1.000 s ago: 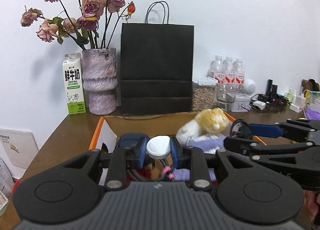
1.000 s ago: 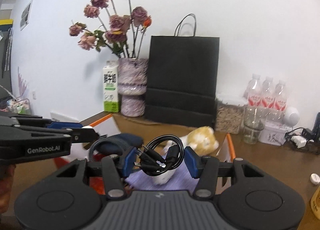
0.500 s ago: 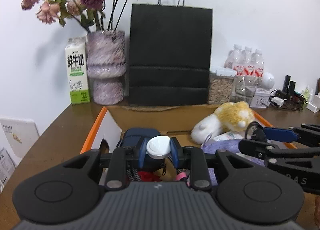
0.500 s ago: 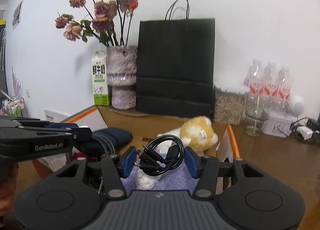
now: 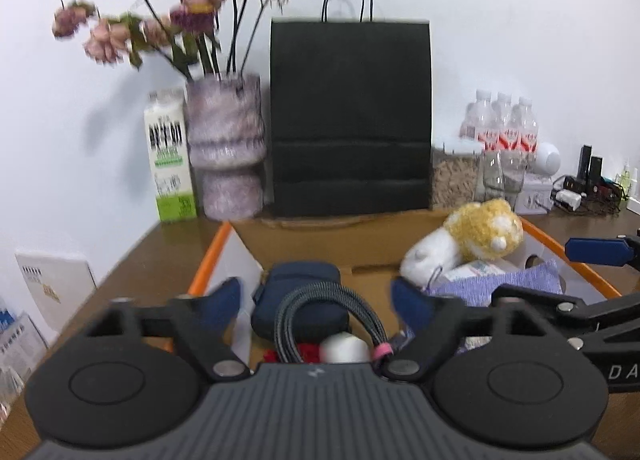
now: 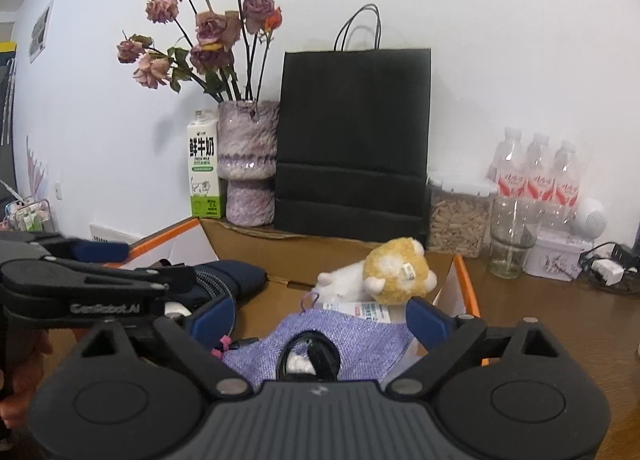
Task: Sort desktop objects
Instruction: 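Carry the cap and small cable into the box and open both grippers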
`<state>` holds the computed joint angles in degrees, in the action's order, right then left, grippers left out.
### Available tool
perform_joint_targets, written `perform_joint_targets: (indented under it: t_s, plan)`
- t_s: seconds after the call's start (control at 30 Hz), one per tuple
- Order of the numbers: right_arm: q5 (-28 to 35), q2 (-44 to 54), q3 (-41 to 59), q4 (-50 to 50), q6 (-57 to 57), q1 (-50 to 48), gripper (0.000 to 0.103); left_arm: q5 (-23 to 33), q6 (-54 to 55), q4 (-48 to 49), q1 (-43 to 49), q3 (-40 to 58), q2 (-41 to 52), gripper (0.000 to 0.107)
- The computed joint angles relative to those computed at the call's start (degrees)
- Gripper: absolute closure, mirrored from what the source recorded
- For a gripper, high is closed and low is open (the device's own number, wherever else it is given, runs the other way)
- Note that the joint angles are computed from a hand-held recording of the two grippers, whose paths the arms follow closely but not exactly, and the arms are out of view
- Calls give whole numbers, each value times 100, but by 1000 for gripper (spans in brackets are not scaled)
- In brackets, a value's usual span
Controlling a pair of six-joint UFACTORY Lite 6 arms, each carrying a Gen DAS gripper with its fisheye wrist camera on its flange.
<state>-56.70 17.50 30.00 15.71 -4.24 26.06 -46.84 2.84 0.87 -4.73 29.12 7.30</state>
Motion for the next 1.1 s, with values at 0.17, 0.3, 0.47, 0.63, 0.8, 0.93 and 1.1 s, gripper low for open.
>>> perform_joint_targets:
  t_s: [0.17, 0.3, 0.47, 0.63, 0.8, 0.93, 1.1]
  plan:
    - [-79, -151, -136, 197, -37, 78, 0, -307, 84, -198, -55, -238, -233, 4]
    - [-36, -183, -138, 281, -96, 126, 0, -267, 68, -213, -61, -268, -300, 4]
    - [-45, -177, -163, 384, -172, 207, 0, -257, 10, -174, -19, -279, -276, 4]
    - [-62, -224, -213, 432, -183, 250, 0, -321, -81, -83, 32, -377, -353, 4]
    - [-109, -284, -308, 578, -235, 341, 0, -406, -4, -235, -13, -524, -443, 4]
    - [-144, -365, -421, 627, -200, 397, 0, -445, -53, -209, 28, -668, -549, 4]
    - [-191, -439, -547, 799, -226, 510, 0, -546, -49, -192, 65, -869, -649, 4]
